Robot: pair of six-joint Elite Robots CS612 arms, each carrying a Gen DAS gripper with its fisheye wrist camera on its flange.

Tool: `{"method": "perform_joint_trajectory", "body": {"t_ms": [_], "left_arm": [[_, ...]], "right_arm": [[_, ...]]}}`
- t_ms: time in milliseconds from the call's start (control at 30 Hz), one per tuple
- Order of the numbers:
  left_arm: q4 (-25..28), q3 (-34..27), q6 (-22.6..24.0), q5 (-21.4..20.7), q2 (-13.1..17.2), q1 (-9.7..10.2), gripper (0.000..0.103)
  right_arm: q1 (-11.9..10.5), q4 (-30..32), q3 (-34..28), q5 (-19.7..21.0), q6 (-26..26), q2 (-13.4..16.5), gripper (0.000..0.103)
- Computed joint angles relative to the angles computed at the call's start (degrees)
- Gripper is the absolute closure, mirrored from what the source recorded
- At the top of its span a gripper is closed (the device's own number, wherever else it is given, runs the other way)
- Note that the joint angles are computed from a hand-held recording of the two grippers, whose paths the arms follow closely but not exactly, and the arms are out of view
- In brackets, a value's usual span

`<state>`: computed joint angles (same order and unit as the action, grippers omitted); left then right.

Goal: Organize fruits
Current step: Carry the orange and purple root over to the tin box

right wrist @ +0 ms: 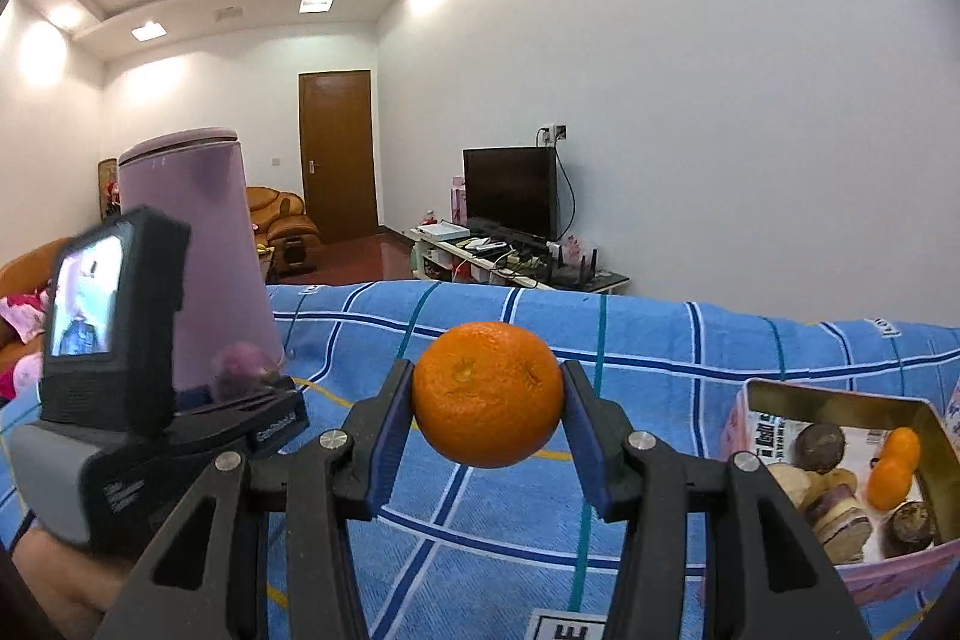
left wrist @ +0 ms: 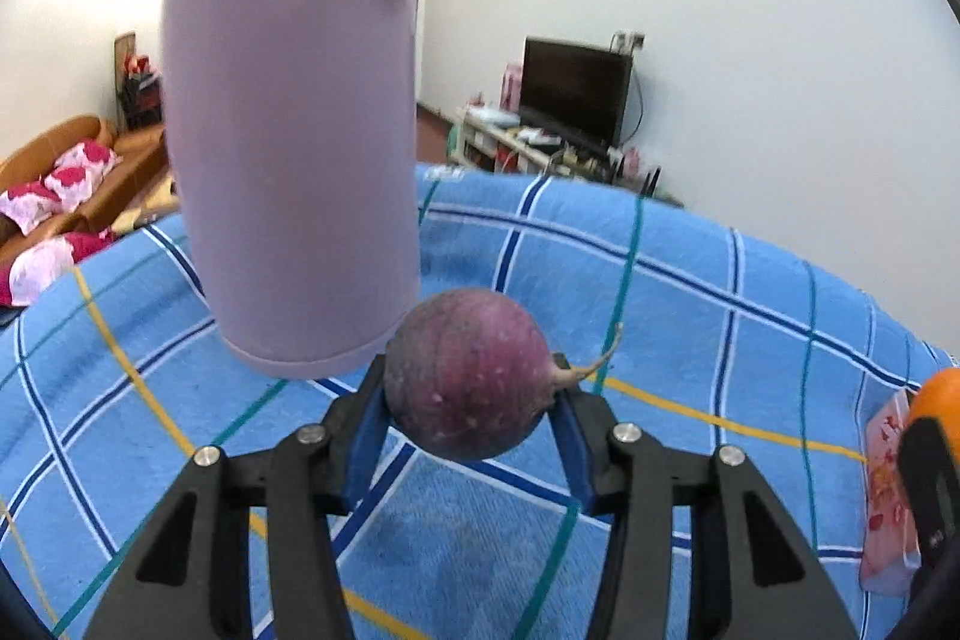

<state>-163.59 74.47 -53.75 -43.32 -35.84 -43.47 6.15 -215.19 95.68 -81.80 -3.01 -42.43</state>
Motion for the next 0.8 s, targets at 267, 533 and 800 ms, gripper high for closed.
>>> {"method": "perform_joint_trajectory", "body": {"t_ms": [267,533,800], "left_arm": [[-7.87,1.31,7.45,6.25,0.29,-1.92,0.052],[-9.79,2.77,7.72,7.5,-0.17,-2.79,0.052],[-10.13,3.15,8.34,8.13,-0.26,-3.29,0.052]], "right_arm": [[-0.61,-1.36,2.19,-1.18,0.36,-0.93,0.053],[-0.82,-2.15,3.84,-1.23,0.03,-1.78,0.053],[-1.24,-2.54,4.84,-0.81,0.25,-2.2,0.053]]}}
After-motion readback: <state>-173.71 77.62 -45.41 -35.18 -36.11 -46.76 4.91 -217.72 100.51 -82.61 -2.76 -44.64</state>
